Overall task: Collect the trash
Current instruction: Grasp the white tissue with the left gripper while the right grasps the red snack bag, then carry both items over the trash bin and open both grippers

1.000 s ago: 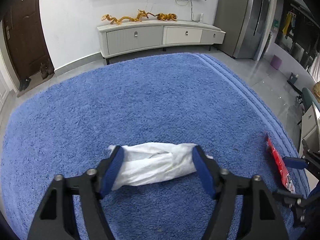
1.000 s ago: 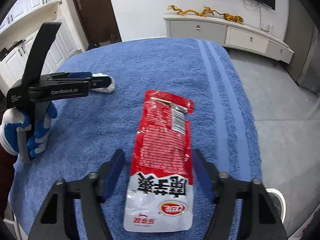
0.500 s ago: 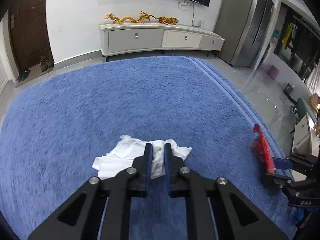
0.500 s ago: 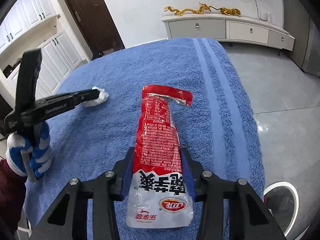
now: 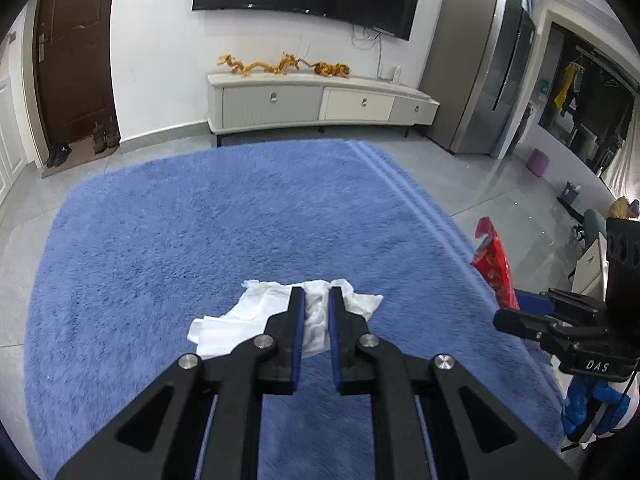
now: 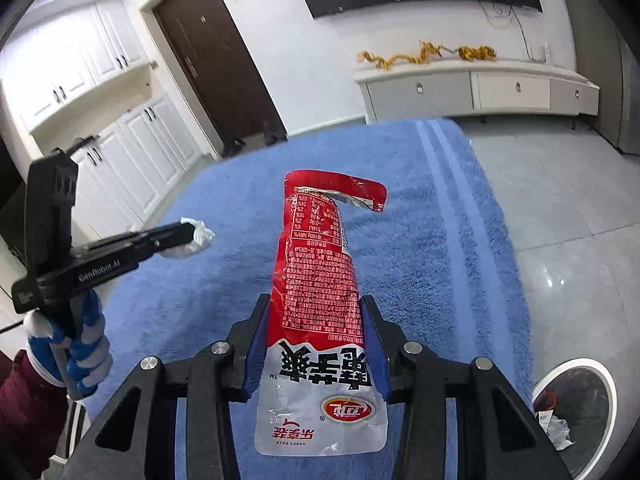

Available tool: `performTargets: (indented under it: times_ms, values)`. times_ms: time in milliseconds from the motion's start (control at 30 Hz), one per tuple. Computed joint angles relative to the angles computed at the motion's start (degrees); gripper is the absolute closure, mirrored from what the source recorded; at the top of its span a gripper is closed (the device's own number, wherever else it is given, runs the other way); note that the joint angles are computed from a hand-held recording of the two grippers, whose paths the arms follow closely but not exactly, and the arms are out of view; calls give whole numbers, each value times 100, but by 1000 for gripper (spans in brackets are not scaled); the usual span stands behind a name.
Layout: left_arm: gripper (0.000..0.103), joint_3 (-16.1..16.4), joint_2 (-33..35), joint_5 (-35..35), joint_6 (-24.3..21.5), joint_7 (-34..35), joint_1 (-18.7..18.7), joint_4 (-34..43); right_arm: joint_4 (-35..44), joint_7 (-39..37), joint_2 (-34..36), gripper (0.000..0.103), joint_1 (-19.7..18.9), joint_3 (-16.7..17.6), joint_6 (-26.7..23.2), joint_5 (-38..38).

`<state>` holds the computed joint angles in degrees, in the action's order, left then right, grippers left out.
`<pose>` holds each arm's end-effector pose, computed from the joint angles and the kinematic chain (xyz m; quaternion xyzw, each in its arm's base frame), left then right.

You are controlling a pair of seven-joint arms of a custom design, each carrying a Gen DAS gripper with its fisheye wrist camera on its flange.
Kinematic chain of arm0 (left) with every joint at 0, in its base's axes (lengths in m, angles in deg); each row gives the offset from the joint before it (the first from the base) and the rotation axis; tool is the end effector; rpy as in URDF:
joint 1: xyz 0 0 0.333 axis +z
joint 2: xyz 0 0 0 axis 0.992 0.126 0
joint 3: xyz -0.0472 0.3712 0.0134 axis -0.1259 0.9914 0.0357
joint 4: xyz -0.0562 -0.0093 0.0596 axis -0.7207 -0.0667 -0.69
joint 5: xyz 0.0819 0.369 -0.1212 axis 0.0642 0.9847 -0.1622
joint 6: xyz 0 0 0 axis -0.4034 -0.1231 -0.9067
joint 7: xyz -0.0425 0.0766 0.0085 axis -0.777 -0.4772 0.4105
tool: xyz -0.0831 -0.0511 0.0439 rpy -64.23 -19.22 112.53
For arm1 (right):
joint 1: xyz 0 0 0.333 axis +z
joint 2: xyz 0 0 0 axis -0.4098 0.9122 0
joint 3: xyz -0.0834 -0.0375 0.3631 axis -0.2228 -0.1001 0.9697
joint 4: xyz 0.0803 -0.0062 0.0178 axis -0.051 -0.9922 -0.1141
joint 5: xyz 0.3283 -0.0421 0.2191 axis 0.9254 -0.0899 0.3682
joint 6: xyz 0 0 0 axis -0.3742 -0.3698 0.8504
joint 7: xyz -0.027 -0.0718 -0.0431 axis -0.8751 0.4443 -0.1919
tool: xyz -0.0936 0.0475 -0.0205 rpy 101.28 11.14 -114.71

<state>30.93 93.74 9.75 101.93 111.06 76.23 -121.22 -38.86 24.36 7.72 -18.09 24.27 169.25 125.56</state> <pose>0.6171 -0.1996 0.6202 -0.5592 0.7318 -0.3530 0.1649 0.5594 0.0120 0.5900 -0.7087 0.5623 -0.1017 0.4137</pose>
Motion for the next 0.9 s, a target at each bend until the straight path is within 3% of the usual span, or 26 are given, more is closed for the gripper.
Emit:
performTargets:
  times_ms: [300, 467, 700, 900]
  values:
    - [93, -95, -538, -126, 240, 158, -411, -316, -586, -557, -939, 62, -44, -364, 70, 518]
    - [93, -186, -603, 385, 363, -155, -771, -320, -943, -603, -1385, 62, -175, -585, 208, 479]
    - [93, -427, -287, 550, 238, -51, -1212, 94, -1378, -416, -1710, 62, -475, -873, 422, 125]
    - [93, -625, 273, 1252, 26, -290, -1551, 698, -1563, -302, -1710, 62, -747, -1217, 529, 76]
